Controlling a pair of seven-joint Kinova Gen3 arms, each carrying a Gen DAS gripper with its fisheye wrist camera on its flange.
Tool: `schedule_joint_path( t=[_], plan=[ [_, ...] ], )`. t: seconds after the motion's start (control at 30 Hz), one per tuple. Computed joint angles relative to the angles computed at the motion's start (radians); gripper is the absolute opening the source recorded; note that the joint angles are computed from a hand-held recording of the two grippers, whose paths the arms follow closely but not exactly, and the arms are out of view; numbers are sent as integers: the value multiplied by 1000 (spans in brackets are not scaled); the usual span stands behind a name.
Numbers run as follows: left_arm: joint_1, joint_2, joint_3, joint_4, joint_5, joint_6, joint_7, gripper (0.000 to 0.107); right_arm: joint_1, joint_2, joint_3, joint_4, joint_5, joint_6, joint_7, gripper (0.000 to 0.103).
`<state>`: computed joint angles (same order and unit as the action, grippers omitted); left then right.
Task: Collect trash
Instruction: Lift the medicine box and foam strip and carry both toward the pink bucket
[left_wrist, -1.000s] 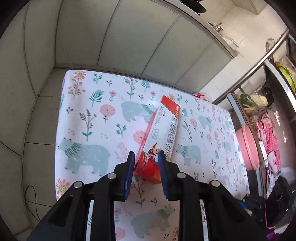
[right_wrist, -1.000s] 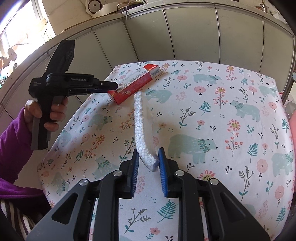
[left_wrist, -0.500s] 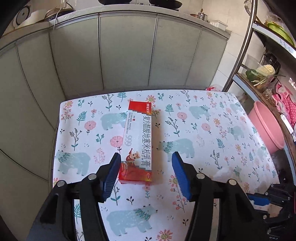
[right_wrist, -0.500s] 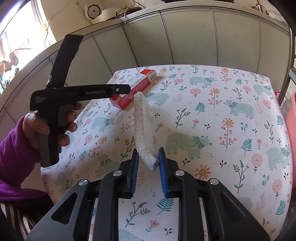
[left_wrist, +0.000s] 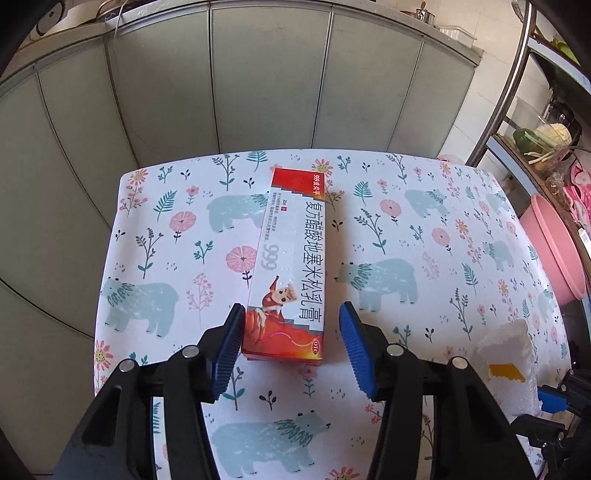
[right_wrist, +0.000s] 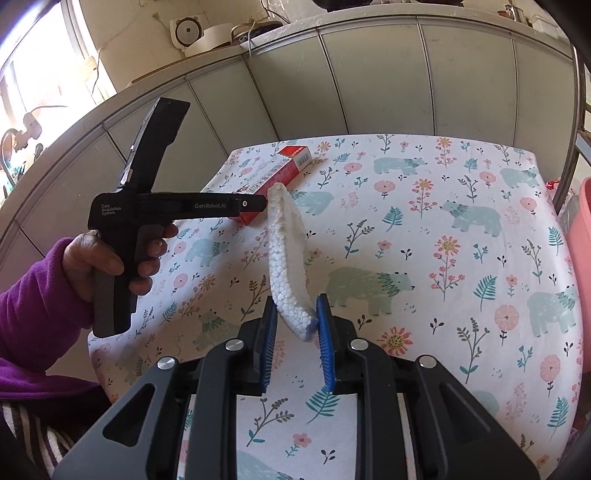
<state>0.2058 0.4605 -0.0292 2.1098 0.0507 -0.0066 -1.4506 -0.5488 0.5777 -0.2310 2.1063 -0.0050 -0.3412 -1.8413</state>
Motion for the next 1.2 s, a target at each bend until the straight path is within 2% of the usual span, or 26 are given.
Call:
schedule_joint_path(
  t=[0.2,0.3,0.37,0.67,0.9,1.07,1.2],
  plan=[
    [-33,3,34,-9,17,17,26,39,-9,-13,7,16,-4,-13,5,22],
    [-74,0,74,-6,20,20,38,39,-16,-24,14,31,-12,-27,8,22],
    [-61,-5,60,-2,23,23,47,39,-23,-31,21,42,-22,-41,12,21],
    [-51,-119,108,118,18,-102,66,38,-53,-72,54,110,-88,-118,30,22],
    [95,-203,55,179,81,-186,30,39,-92,-111,84,171,-171,-191,67,22],
    [265,-228,-37,189,246,-227,-103,39,-106,-136,95,217,-233,-243,90,22],
    [301,-236,-23,184,341,-244,-180,39,-114,-156,103,255,-284,-287,107,22]
  ],
)
